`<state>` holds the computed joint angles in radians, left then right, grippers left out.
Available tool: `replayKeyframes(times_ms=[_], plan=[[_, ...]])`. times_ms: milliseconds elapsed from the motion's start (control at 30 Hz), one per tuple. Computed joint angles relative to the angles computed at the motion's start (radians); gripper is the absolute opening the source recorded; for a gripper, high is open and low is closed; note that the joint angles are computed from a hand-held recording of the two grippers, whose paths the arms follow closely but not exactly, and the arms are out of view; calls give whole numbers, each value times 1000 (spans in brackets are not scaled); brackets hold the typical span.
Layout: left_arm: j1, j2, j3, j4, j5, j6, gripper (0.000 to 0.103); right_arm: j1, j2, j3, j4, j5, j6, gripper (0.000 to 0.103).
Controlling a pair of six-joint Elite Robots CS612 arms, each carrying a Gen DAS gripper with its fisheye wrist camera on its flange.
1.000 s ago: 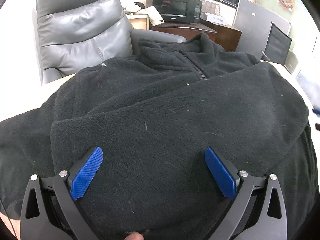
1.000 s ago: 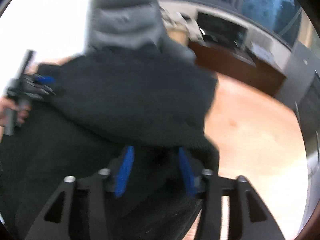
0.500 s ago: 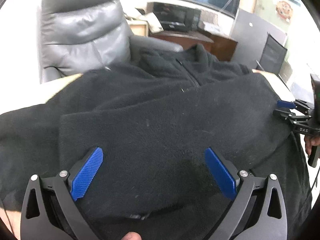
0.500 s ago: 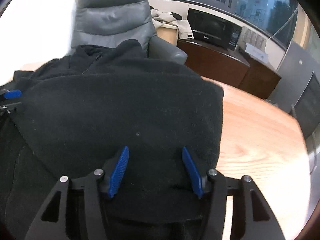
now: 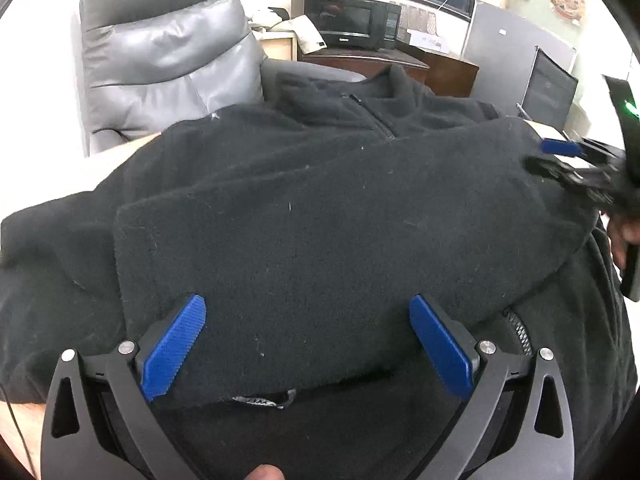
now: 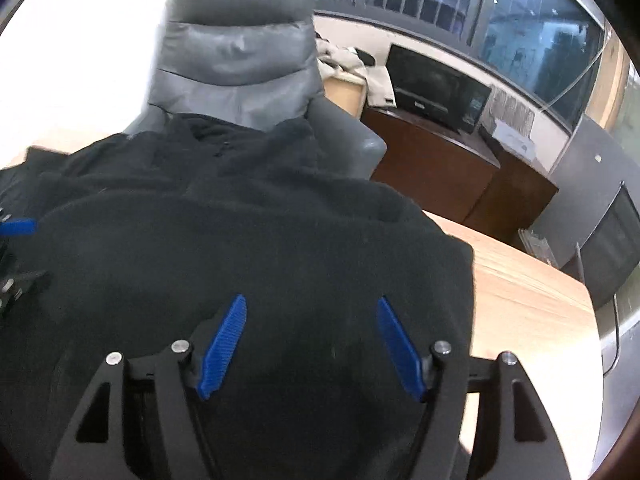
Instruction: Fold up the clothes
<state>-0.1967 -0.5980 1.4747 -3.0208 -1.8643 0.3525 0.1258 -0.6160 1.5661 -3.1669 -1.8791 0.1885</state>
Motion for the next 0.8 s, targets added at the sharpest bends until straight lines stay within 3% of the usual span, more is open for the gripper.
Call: replayKeyframes(times_ms=[133, 200, 333, 367, 433, 533, 667, 800], plan=[[9, -1, 8, -4, -17, -2, 103, -24, 2, -18, 89, -17, 88, 72], [2, -4, 12, -1, 4, 3, 103, -37, 11, -34, 131, 2, 113, 82], [5, -22, 25, 5, 5, -48, 103, -25, -16, -10, 163, -32, 135, 82], [8, -23, 29, 3, 5, -65, 103, -18, -28, 13, 128, -42, 120, 82], [5, -21, 38, 1, 37, -56, 103, -7, -48, 56, 84, -59, 98, 82], [-5, -31, 44, 21, 72, -52, 103, -12, -60, 96, 127, -10, 145, 85], [-1, -26, 42, 18, 63, -63, 103, 3, -101, 133, 132, -65, 186, 85], [-2, -22, 40, 4, 66, -67, 103, 19, -128, 161, 161, -55, 197, 85]])
